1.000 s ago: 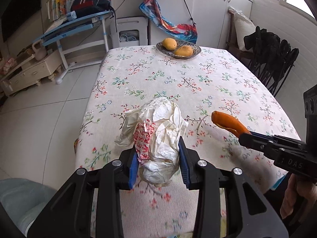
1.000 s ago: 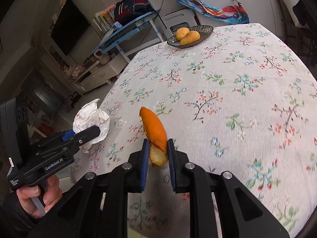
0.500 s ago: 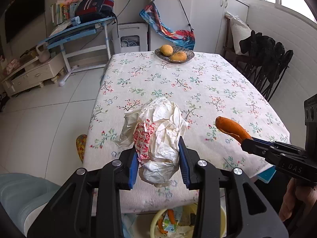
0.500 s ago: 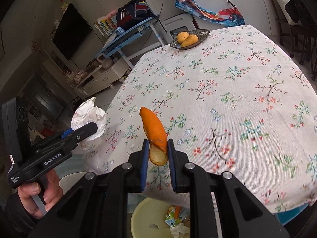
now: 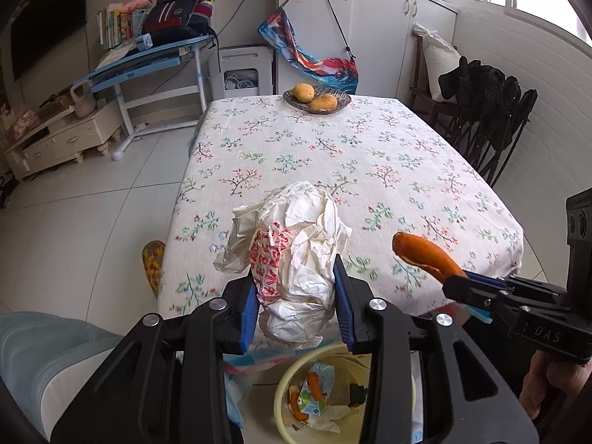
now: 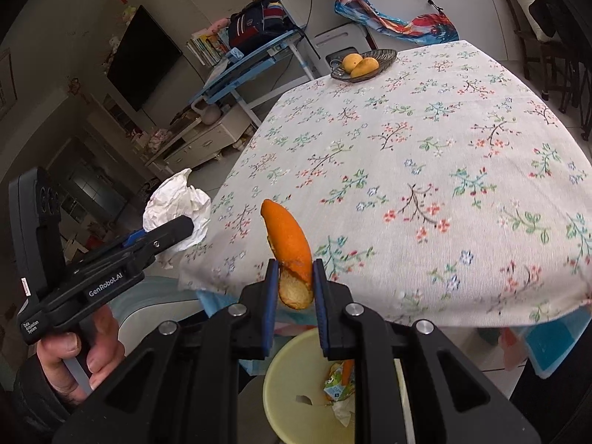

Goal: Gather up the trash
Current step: 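Carry the tissue bundle and orange peel over the yellow basin, then open both grippers to drop the tissue and peel into the basin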

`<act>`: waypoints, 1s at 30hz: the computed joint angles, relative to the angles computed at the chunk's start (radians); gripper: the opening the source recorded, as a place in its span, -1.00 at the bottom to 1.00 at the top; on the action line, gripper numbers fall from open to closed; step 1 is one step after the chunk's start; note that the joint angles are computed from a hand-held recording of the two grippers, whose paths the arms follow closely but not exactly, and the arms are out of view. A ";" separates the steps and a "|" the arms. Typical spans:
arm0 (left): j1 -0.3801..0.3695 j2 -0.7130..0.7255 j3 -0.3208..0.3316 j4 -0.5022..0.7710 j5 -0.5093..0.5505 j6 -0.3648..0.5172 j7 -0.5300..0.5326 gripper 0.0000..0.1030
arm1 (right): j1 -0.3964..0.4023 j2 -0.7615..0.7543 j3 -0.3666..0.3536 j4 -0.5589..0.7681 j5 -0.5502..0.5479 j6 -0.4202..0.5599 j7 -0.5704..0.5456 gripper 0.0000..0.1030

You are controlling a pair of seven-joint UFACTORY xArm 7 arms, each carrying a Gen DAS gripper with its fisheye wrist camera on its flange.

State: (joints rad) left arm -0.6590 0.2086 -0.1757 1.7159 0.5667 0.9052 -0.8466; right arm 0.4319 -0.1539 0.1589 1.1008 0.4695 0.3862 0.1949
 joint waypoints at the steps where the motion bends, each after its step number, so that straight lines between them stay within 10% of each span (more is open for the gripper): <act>1: -0.003 -0.009 -0.001 -0.012 0.002 -0.001 -0.006 -0.34 | 0.003 -0.010 0.002 -0.010 0.003 0.000 -0.001 -0.63; 30: 0.039 -0.188 -0.110 -0.269 -0.011 -0.021 -0.089 -0.34 | 0.103 -0.145 0.015 -0.201 0.007 0.033 0.087 -0.63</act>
